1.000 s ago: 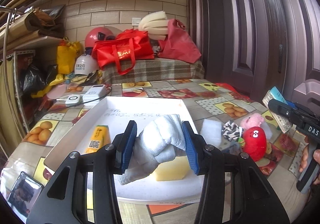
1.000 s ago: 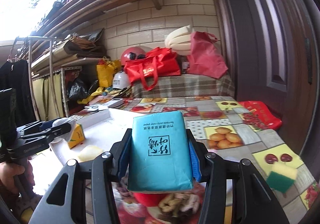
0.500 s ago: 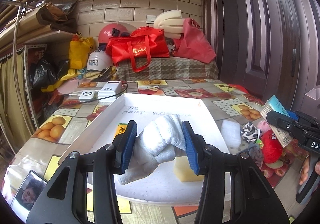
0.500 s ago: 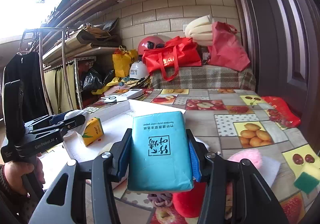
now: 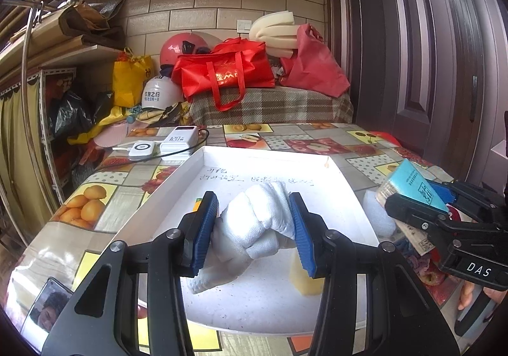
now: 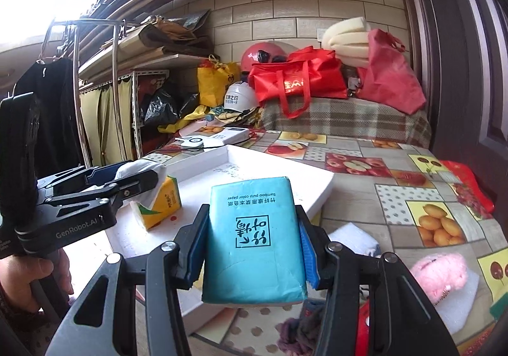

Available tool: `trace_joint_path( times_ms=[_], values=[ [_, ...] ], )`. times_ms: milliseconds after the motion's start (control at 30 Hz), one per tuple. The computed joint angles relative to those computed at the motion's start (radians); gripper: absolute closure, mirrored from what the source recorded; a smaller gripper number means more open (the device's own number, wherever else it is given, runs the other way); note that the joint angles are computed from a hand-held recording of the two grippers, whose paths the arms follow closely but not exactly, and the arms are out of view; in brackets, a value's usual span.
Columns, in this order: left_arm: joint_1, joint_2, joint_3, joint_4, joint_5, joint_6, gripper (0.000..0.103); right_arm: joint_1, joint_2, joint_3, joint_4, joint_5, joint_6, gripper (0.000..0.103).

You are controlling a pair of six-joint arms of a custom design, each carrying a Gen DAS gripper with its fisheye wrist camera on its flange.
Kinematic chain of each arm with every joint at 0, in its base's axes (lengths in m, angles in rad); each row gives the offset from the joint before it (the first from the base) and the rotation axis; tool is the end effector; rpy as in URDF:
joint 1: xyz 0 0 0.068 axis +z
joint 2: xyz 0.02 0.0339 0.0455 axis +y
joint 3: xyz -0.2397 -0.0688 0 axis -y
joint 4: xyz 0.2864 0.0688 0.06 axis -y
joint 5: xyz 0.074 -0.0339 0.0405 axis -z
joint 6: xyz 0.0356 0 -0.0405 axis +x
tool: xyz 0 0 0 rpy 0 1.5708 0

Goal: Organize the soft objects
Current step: 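Carry the white glove in the left tool while the right tool carries the blue packet over the white box, then open the left tool to drop the glove in the box while the right tool releases the packet there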

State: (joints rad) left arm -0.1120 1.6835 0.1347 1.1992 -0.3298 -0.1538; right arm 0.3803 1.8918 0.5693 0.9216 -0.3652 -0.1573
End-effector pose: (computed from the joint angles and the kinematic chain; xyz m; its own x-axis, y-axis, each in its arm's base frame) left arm 0.2144 -0.0125 0.0298 -0.3062 -0.1114 -0.9454 -0.2464 0.9686 -0.0343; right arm 0.2951 0.1317 0.0362 -0.2557 -0.2598 -0.9312 -0.7008 0.7134 -0.0066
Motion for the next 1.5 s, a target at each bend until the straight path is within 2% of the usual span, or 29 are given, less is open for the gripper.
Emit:
trace_joint_path(
  times_ms=[367, 767, 1233, 1367, 1400, 1433, 1467, 1500],
  values=[
    [0.009, 0.015, 0.033, -0.026, -0.002, 0.014, 0.057, 0.045, 0.040, 0.052, 0.001, 0.054, 0.026, 0.053],
    [0.080, 0.058, 0.128, -0.105, 0.032, 0.022, 0.057, 0.103, 0.099, 0.160, -0.068, 0.117, 0.028, 0.053],
    [0.150, 0.073, 0.198, -0.207, 0.073, -0.007, 0.053, 0.117, 0.192, 0.354, -0.252, 0.194, 0.085, 0.053],
    [0.147, 0.072, 0.199, -0.213, 0.045, -0.016, 0.046, 0.114, 0.202, 0.381, -0.289, 0.193, 0.093, 0.052],
    [0.143, 0.072, 0.198, -0.210, 0.030, -0.016, 0.038, 0.113, 0.204, 0.387, -0.301, 0.190, 0.092, 0.049],
    [0.137, 0.073, 0.193, -0.197, 0.009, -0.018, 0.027, 0.114, 0.204, 0.390, -0.305, 0.190, 0.092, 0.030],
    [0.131, 0.076, 0.182, -0.165, -0.022, -0.027, 0.023, 0.114, 0.203, 0.388, -0.300, 0.198, 0.096, 0.022],
    [0.132, 0.084, 0.165, -0.116, -0.034, -0.035, 0.011, 0.110, 0.201, 0.379, -0.285, 0.215, 0.114, 0.019]
  ],
)
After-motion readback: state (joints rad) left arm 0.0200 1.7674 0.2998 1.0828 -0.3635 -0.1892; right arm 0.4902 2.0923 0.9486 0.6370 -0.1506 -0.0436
